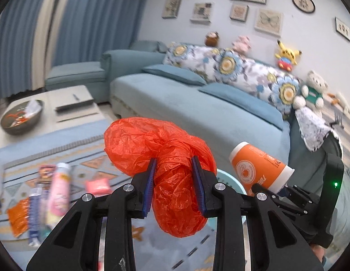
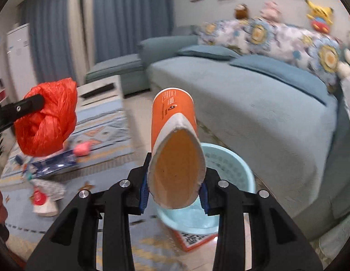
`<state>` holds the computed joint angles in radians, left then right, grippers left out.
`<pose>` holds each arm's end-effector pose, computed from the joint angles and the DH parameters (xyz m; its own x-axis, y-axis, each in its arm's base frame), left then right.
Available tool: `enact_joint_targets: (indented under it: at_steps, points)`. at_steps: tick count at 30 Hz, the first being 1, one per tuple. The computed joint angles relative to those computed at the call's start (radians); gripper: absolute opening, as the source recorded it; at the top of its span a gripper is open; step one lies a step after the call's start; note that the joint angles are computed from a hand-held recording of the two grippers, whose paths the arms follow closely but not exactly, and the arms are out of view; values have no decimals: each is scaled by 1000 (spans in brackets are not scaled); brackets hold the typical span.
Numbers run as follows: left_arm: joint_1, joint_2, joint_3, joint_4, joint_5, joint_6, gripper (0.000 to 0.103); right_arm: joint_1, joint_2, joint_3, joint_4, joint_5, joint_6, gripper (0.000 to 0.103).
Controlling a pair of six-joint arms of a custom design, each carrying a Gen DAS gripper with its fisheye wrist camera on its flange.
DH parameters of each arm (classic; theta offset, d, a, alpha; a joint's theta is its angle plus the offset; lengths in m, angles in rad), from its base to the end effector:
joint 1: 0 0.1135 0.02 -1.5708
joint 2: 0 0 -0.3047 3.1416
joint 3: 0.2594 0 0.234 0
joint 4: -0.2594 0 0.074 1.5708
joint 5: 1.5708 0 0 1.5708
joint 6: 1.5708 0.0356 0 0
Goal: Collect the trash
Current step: 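Carry the bag and cup to the blue basket and release both, then grasp the blue milk carton with the left tool while the right tool grasps another carton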
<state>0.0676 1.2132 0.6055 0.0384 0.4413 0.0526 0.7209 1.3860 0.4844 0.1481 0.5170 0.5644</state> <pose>0.2233 -0.0001 0.2618 -0.5214 0.0124 -0.8532 0.3257 0.9271 -0.1856 0.1828 0.1372 0.2011 -0.5963 0.0950 -0.7971 0.0189 0.9944 0.1044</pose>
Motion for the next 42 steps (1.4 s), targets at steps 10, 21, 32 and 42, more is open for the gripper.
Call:
enact_joint_targets:
  at_steps: [10,21,32,42]
  points:
    - [-262,357,22,181,-163,-65,29,-199,229,-87,167,-170,61,35]
    - [-280,467,14,228,-150,-95,57,-246,346,-79,212,-267,101,45]
    - [-85,224,-43,113,-55,-56,62,-142,214,-44,97,-211,105,48]
    - [364,35,32,-151,169,152,62,137,145,169,-47,-90,74,48]
